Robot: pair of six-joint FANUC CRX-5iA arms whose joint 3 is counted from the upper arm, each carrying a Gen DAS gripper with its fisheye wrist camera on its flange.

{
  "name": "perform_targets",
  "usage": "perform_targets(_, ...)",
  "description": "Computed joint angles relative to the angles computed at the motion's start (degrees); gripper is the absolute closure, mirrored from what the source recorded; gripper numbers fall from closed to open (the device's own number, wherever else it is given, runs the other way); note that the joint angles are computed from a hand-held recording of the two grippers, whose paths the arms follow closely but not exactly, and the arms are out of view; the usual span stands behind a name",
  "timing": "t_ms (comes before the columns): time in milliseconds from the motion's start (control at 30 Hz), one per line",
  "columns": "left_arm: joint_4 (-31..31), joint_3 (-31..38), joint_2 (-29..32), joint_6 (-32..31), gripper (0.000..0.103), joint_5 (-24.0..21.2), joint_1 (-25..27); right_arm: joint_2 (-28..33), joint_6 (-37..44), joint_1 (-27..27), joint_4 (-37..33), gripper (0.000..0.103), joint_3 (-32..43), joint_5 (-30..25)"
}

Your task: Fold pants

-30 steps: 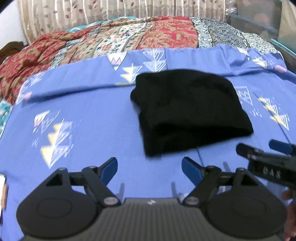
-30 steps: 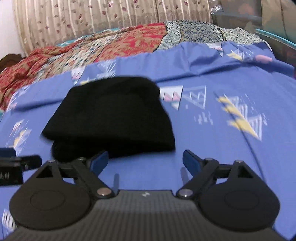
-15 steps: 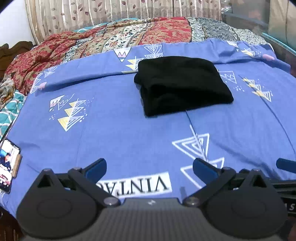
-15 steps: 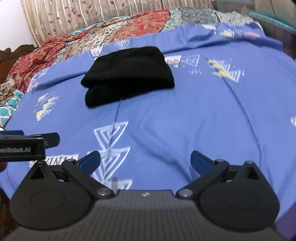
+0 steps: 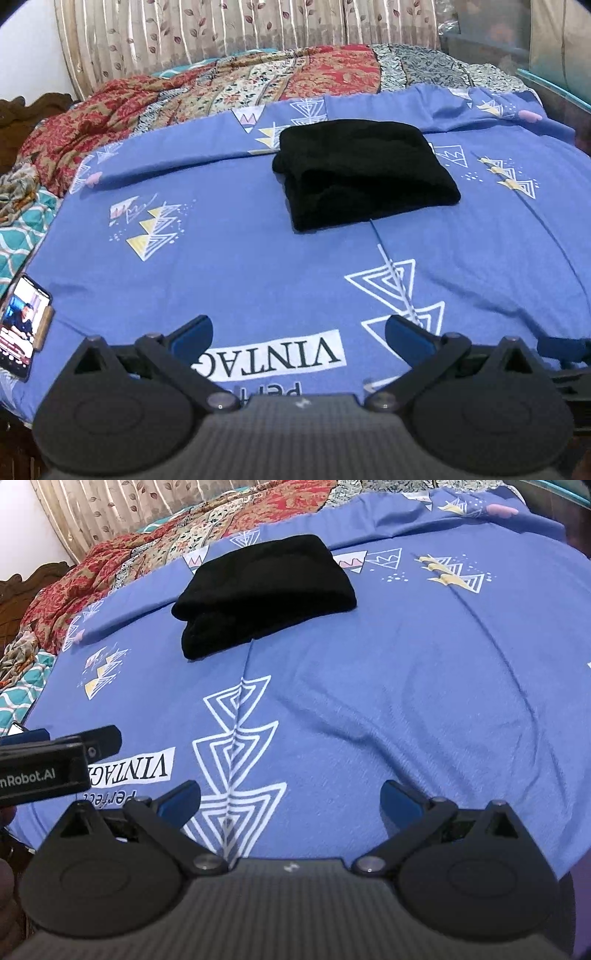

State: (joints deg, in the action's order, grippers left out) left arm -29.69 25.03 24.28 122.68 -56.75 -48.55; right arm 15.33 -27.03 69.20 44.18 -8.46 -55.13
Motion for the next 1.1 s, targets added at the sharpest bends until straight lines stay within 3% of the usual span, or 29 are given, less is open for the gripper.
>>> perform_targets(333, -5.3, 3.6, 2.4, 2.3, 0.000, -6.9, -1.6, -0.3, -1.3, 0.2, -1.3, 0.000, -0.2, 0.4)
perform_targets(500, -5.0, 4.2, 3.0, 2.7, 0.000, -9.0, -1.2, -0.3, -1.1, 0.3, -1.5, 0.000, 0.1, 0.3)
perform_targets(867, 3.3, 2.3, 2.7, -0.1, 0.000, -9.3, 1.6, -0.4, -1.0, 0.3, -3.2, 0.000, 0.4, 0.4)
perform_targets(1100, 5.1, 1.6, 2.6, -2.6, 0.000, -8.4, 1.4, -0.2, -3.5, 0.8, -2.9, 0.000, 0.5, -2.5)
